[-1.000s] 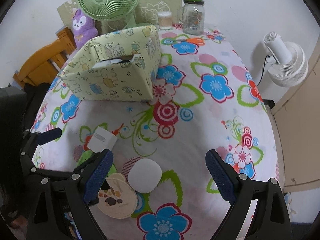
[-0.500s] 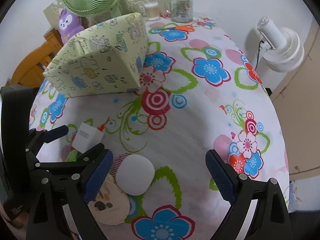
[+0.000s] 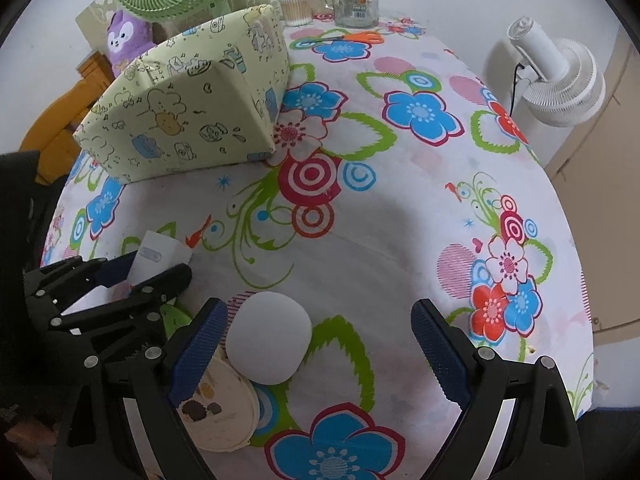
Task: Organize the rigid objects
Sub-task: 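Lower the left tool onto the white MINGYI charger while the right tool lowers onto the white round puck, then close the left tool on the MINGYI charger while the right tool grasps the white puck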
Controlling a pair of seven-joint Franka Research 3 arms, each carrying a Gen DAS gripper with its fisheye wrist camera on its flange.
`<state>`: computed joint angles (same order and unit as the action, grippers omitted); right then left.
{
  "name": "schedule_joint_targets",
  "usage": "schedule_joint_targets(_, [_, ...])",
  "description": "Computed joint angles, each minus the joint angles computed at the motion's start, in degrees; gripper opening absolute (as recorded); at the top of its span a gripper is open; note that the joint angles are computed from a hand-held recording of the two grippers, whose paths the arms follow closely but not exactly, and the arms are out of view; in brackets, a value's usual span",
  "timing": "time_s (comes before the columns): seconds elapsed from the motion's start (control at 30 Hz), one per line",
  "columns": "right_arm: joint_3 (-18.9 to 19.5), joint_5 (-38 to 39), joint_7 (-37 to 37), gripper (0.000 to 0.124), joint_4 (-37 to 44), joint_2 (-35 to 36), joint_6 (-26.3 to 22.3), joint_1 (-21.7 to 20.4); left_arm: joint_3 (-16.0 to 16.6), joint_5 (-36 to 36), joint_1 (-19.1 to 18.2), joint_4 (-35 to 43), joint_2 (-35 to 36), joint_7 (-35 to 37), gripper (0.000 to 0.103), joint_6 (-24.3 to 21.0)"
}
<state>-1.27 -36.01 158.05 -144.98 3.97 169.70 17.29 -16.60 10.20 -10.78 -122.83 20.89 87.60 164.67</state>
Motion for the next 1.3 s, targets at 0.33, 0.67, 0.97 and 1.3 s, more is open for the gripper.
schedule_joint_targets(0.33, [-0.6, 0.9, 0.8, 0.092, 1.8, 2.3, -1.5, 2.3, -0.6, -1.5, 2.1, -3.4, -2.9, 2.8, 0.040, 1.3])
schedule_joint_targets(0.67, [-2.0, 1.4, 2.1, 0.079, 4.6, 4.8, -5.5, 6.1, 0.6, 0.2, 1.5, -3.8, -3.0, 2.4, 0.040, 1.9])
schedule_joint_targets(0.97, [-0.8, -1.1, 3.5, 0.055, 7.2, 5.6, -8.9, 6.2, 0.6, 0.0, 1.2, -3.4, -2.8, 1.4, 0.040, 1.8])
schedule_joint_targets(1.3, [-1.4, -2.3, 1.4, 0.055, 10.2, 5.8, -9.2, 5.8, 1.2, -0.5, 1.0, -1.6, -2.5, -1.0, 0.039, 0.8])
